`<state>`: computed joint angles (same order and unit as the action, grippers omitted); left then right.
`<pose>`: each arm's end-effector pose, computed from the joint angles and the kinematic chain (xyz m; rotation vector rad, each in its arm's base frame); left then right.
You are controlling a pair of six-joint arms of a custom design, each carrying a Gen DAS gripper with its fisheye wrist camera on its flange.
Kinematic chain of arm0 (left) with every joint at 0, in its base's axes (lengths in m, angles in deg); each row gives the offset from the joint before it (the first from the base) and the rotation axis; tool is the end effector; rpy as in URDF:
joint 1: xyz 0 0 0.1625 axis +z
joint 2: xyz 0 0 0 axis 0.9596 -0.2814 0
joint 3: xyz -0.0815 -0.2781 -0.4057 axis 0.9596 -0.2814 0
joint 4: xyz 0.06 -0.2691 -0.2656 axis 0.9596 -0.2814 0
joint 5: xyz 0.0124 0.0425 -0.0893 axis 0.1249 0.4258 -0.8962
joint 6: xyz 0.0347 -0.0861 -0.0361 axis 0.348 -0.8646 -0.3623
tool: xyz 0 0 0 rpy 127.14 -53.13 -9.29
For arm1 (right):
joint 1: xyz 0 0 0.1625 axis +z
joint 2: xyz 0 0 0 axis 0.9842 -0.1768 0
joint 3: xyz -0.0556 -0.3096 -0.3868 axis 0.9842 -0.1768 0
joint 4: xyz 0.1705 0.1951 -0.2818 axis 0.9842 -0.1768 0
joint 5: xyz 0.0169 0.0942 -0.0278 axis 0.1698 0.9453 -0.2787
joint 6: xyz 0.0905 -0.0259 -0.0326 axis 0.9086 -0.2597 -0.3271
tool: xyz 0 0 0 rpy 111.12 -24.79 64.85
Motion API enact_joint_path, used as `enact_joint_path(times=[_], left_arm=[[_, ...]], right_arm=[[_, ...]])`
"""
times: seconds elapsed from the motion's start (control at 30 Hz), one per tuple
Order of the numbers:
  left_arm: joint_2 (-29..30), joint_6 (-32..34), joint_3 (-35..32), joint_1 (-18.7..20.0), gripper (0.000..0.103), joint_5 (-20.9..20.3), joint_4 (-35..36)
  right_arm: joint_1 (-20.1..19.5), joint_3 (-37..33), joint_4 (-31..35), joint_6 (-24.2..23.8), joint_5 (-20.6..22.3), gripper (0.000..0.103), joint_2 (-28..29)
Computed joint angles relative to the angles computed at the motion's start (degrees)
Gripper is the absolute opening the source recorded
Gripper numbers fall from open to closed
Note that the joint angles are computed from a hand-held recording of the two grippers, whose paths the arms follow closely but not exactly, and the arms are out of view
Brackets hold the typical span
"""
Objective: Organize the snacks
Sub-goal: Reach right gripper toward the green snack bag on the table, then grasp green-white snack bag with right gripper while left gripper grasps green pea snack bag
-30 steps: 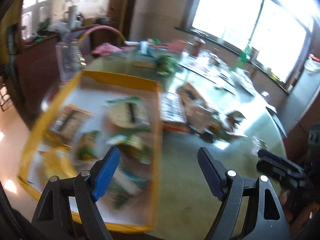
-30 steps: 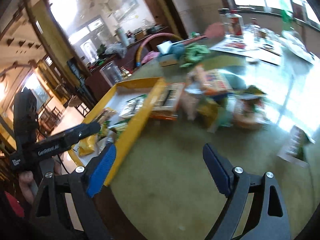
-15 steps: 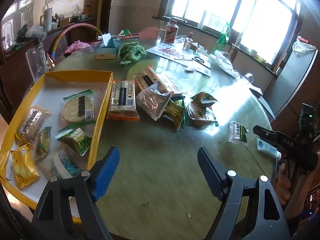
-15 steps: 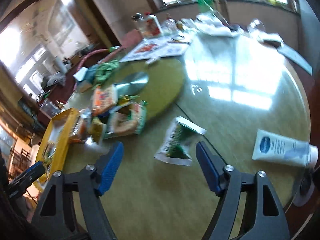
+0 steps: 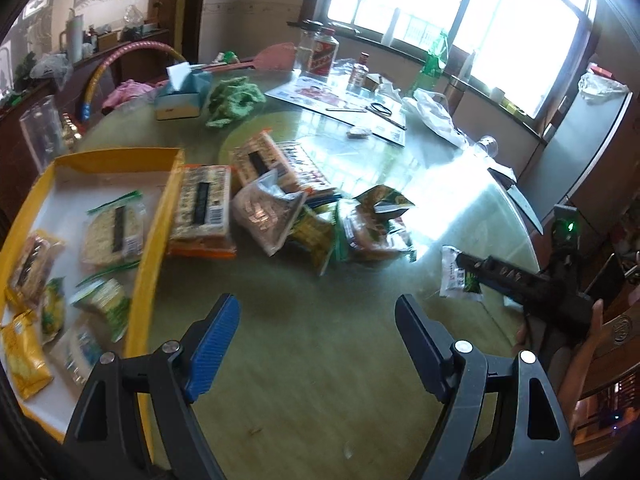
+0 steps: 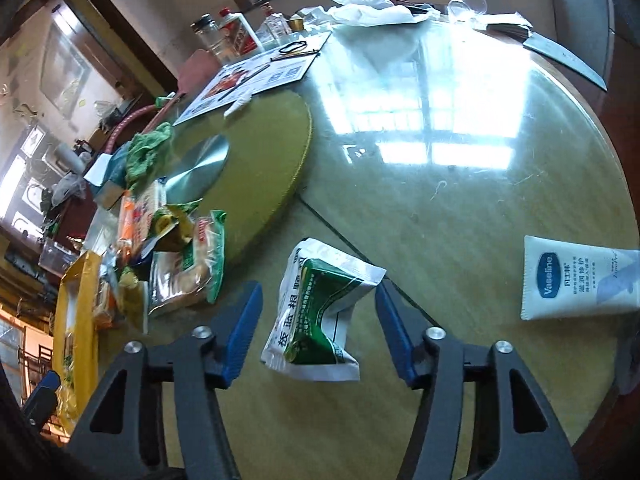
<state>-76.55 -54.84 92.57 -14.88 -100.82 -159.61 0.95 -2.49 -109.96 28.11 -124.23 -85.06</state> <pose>-0.2117 -0.7396 0.0099 0.1796 2.4486 -0.9114 -0.0244 -0.8277 0.1835 0.1123 -2.6765 0.7068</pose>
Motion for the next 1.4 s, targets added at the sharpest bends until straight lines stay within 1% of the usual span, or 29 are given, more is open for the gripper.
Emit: enact_joint_path(times=[0.03,0.07,0.1,0.13,0.2,0.23,0.27,0.37,0.47,0.53,0.57,0.6,0.63,0.67,0.7,0.73,0.77,0.83,0.87,0.9,0.93,1.0,1.03,1.07,1.13,1.2,1.27,1.33,1.4], left_arm=[[0.46,0.15,-1.48,0.18,0.080,-0.58,1.20],[1.05,0.12,-3.59,0.47,0.080,-1.33,3.17],[1.52,-0.18,-5.24,0.73,0.080,-1.95,4.86],[1.87,-0.50,-6.77,1.01,0.080,-2.72,6.53],[3.03,-1.03,-11.09,1.72,0.080,-4.87,10.81],[3.74,-1.26,-13.38,1.99,0.080,-5.30,12.91],[5.01,-1.52,-16.75,2.17,0.080,-5.08,15.26],[8.49,-0.18,-24.52,2.36,0.079,-4.01,19.16],[12.63,-0.41,-34.25,2.83,0.078,-3.81,26.31],[15.17,-0.17,-39.89,3.04,0.077,-2.88,29.97],[17.30,-0.50,-44.60,3.15,0.076,-1.86,33.63],[18.30,-0.94,-47.11,3.31,0.074,-1.52,36.16],[19.67,-1.68,-50.45,3.58,0.069,-1.49,39.56],[21.68,-3.09,-55.55,3.86,0.061,-1.19,45.36],[23.06,-4.04,-58.83,4.15,0.053,-1.00,49.44],[23.43,-5.07,-59.71,4.39,0.042,-1.09,51.12],[22.93,-5.45,-58.52,4.52,0.042,-1.75,50.40],[21.16,-4.21,-53.11,4.02,0.038,-0.51,44.45],[19.42,-2.80,-48.24,3.61,0.037,-0.19,39.44],[18.51,-1.76,-45.76,3.47,0.036,-0.78,36.62],[16.61,-1.05,-41.08,3.27,0.036,-1.61,32.44],[13.77,-0.88,-34.39,3.05,0.036,-3.18,26.69],[12.61,-0.53,-31.74,2.95,0.035,-3.96,23.90],[10.79,-0.13,-27.34,2.70,0.035,-4.73,19.54],[7.25,0.35,-18.79,2.05,0.035,-5.04,11.40],[4.30,0.19,-12.49,1.63,0.035,-5.40,5.48],[1.69,0.10,-6.11,1.08,0.035,-4.61,-1.28],[-0.58,0.12,0.25,0.36,0.035,-2.18,-8.53],[-2.19,-0.22,4.67,0.11,0.035,-0.96,-12.99]], right_arm=[[0.06,-0.23,-0.44,-0.25,-0.48,0.045,0.39],[0.25,-0.19,-2.07,-0.88,-1.56,0.039,0.82],[0.29,-0.33,-2.70,-1.42,-1.75,0.038,1.07],[0.20,-0.37,-2.64,-1.96,-1.13,0.034,1.10],[-0.13,-0.18,-2.49,-2.66,0.62,0.031,0.95],[-0.21,0.08,-3.04,-2.85,0.98,0.028,0.93],[-0.33,0.44,-3.41,-2.95,1.69,0.028,0.77],[-0.52,1.49,-4.42,-3.47,3.32,0.026,0.26],[-0.10,2.50,-7.26,-4.59,1.99,0.025,0.30],[-0.14,2.93,-8.41,-4.25,1.77,0.024,0.28],[-0.14,2.90,-8.54,-4.33,1.65,0.024,0.33],[-0.15,2.83,-8.51,-4.27,1.59,0.023,0.38],[-0.22,2.83,-8.36,-4.16,1.85,0.023,0.32],[-0.23,2.84,-8.24,-4.15,2.01,0.023,0.30],[-0.27,2.83,-8.12,-4.16,2.09,0.023,0.28],[-0.28,2.83,-8.01,-4.15,2.17,0.023,0.29],[-0.30,2.85,-7.74,-4.25,2.42,0.022,0.26],[-0.26,2.96,-7.35,-4.52,2.70,0.022,0.19],[-0.23,3.13,-7.45,-4.64,2.88,0.021,0.08],[-0.21,3.35,-7.80,-4.79,3.08,0.021,-0.04],[-0.23,3.58,-8.21,-4.85,3.19,0.020,-0.11],[-0.34,4.07,-8.76,-4.96,4.10,0.020,-0.37],[-0.42,4.36,-8.91,-5.09,4.87,0.019,-0.55],[-0.49,4.90,-9.48,-5.42,5.78,0.019,-0.79],[-0.67,5.70,-10.21,-6.02,7.99,0.017,-1.23],[-0.99,6.22,-9.71,-6.27,10.77,0.016,-1.71],[-0.95,6.80,-10.16,-6.86,11.77,0.015,-1.94],[-0.82,7.48,-11.27,-7.54,12.47,0.014,-2.10],[-0.89,8.35,-12.29,-8.19,14.01,0.012,-2.43]])
